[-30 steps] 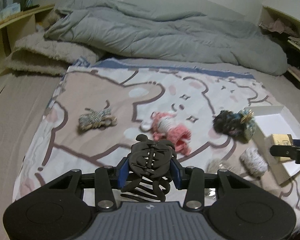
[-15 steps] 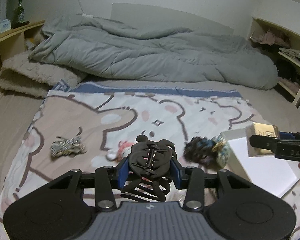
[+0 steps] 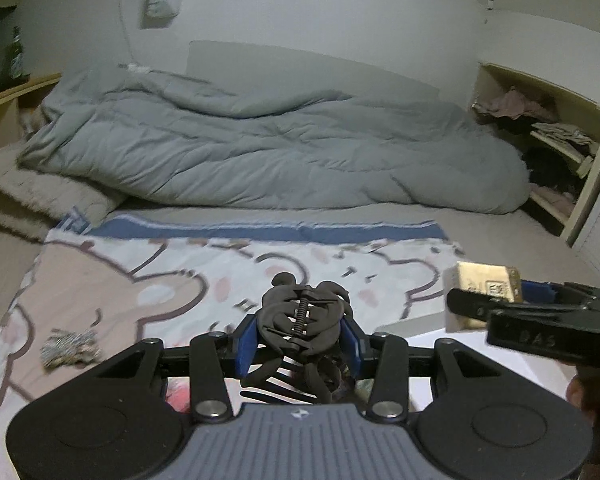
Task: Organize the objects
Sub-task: 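Carry the claw clip and tissue pack into the white box and release both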
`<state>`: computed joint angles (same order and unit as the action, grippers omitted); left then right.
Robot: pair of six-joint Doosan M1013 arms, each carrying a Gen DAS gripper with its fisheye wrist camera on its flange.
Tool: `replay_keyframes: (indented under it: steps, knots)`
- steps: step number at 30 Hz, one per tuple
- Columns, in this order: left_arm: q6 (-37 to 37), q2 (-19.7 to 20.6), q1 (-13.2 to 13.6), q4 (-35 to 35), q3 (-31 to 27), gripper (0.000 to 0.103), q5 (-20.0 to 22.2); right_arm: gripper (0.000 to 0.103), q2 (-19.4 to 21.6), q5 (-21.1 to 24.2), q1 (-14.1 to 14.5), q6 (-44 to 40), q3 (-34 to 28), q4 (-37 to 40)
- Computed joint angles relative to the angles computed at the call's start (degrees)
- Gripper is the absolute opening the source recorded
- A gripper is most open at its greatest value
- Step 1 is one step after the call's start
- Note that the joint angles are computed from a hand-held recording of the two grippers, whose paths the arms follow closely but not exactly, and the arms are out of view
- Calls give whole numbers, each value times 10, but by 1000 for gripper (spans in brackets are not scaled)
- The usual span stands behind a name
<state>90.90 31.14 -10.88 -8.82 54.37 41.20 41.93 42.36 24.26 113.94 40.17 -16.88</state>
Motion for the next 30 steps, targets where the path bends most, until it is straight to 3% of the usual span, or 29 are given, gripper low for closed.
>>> replay_keyframes:
  steps: [10,21,30]
  knots:
    - [4,59,-25,-67,-95,45,30,77,13,26,-31,2,-23,-11]
    - [-91,135,-40,-107,-180,45,88,77,39,75,-65,-34,-44,28]
    - [-142,178,-45,-135,-207,45,127,77,71,132,-79,-108,-70,76]
